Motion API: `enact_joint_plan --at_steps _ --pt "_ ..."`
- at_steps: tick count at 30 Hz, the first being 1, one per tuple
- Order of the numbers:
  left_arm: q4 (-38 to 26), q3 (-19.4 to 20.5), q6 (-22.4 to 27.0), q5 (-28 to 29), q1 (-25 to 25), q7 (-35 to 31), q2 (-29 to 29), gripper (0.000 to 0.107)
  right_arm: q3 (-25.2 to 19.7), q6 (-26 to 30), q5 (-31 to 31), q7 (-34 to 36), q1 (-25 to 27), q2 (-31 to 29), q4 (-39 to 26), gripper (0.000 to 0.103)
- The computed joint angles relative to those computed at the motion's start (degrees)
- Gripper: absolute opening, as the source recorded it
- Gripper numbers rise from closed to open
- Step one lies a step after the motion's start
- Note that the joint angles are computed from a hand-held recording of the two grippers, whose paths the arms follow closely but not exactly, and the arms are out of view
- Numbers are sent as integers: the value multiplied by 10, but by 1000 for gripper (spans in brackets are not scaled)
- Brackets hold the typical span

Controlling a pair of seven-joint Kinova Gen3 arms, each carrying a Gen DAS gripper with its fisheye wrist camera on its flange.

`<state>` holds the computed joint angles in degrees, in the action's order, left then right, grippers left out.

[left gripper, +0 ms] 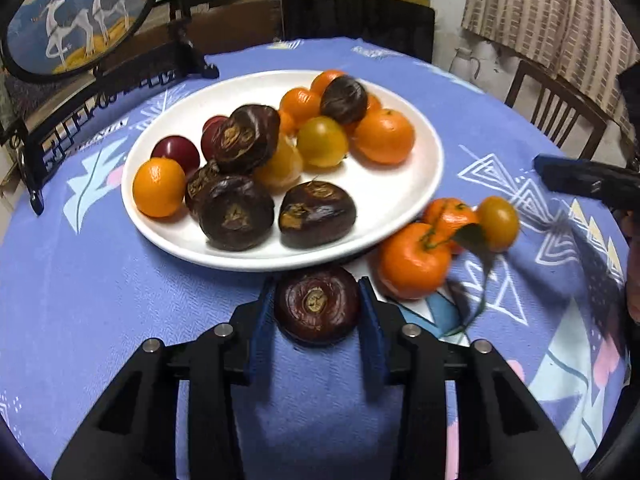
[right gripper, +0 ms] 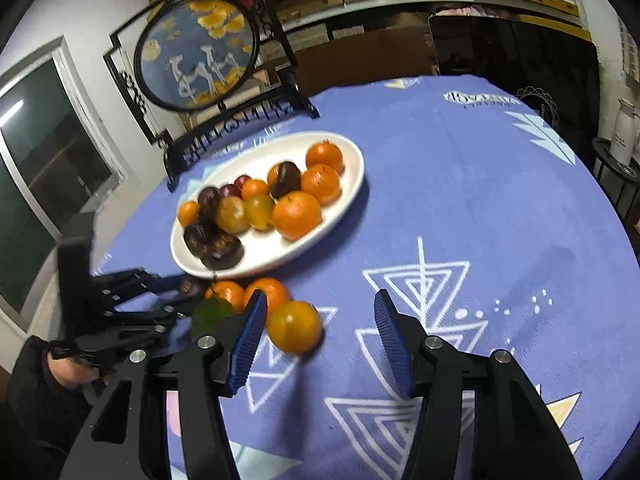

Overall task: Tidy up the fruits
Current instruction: 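Place a dark brown fruit on the plate with the left tool while the right places a yellow tomato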

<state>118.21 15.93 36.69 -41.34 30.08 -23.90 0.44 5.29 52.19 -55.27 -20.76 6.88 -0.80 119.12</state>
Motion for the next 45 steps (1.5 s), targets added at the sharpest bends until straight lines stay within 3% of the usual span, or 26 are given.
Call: enact_joint_plan --at_steps 4,8,14,20,23,29,34,38,45 --pt "41 -5 -65 3 -24 25 -50 40 -19 -14 44 -17 -19 2 -1 55" --pt "65 8 -101 7 -62 41 -81 40 -39 -71 77 -25 -56 -25 21 55" --pt "60 62 -88 -9 -93 50 -81 40 -37 -79 100 -70 -81 -8 6 54" --pt "64 80 -85 -12 -114 62 -89 40 -43 -74 95 -83 -83 15 -3 37" --pt "66 89 -80 -16 -120 72 -93 40 -43 -69 82 -72 -75 16 1 37" --pt "85 119 -75 -29 -137 121 -133 40 -29 -30 58 -53 -53 1 5 37" --pt "66 104 -66 17 -154 64 -172 40 -7 33 29 -37 -38 -16 -35 37" --pt "20 105 -57 27 -184 8 -151 40 -21 50 19 -77 -51 4 -103 37" --pt "-54 82 -49 -7 -188 -18 -47 40 -79 -10 59 -201 -100 89 -212 37"
